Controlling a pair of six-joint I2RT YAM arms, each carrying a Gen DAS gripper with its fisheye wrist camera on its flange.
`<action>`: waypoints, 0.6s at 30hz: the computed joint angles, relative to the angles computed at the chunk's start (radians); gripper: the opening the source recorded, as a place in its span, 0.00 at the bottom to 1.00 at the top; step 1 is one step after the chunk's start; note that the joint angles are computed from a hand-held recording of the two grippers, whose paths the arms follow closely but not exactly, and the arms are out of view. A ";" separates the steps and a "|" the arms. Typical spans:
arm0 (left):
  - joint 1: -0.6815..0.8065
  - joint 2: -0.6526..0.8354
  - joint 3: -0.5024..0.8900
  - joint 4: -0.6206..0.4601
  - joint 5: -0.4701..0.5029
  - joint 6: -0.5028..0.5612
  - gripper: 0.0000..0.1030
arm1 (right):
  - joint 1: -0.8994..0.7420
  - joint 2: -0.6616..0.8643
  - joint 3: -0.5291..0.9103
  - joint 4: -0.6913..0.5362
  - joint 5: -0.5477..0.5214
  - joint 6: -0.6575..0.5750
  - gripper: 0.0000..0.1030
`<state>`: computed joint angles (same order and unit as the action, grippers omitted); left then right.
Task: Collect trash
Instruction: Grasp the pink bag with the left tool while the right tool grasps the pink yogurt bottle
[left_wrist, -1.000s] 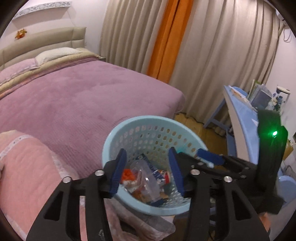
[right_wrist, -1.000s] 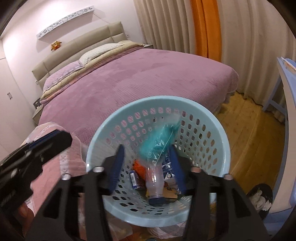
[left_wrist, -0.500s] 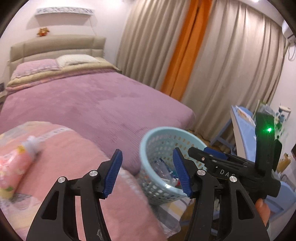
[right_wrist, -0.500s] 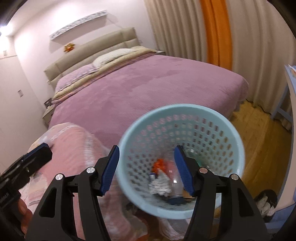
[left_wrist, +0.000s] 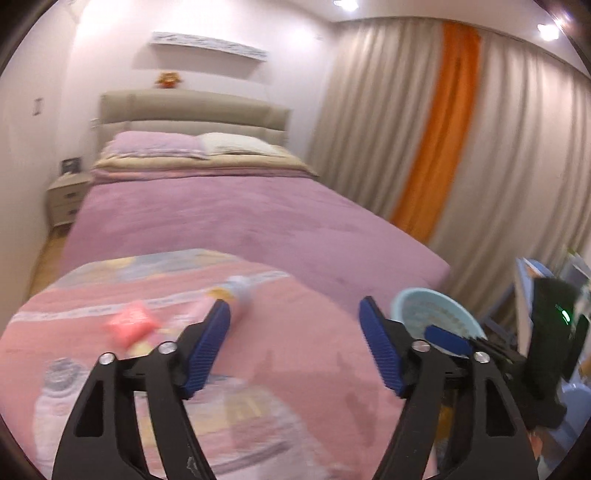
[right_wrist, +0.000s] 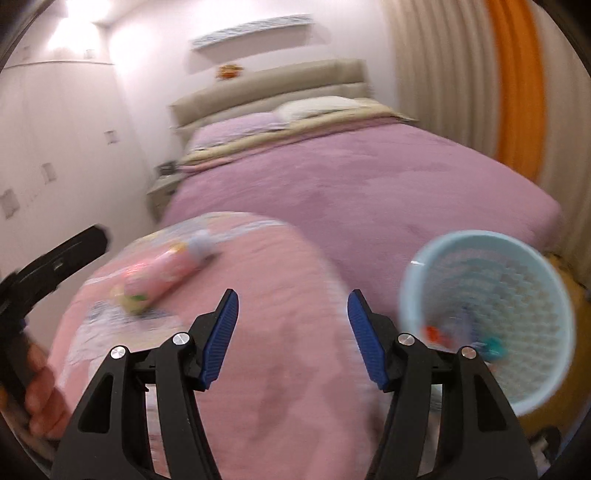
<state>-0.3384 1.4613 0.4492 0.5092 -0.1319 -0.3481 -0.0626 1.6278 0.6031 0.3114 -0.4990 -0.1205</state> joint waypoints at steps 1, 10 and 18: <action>0.047 -0.011 -0.017 0.001 0.018 -0.005 0.69 | 0.066 0.018 -0.023 0.062 0.061 0.007 0.59; 0.365 0.119 0.043 -0.065 0.013 0.100 0.64 | 0.271 0.159 -0.002 0.178 0.187 0.064 0.59; 0.478 0.381 0.217 -0.106 0.207 0.200 0.45 | 0.246 0.188 0.039 0.122 0.107 0.090 0.59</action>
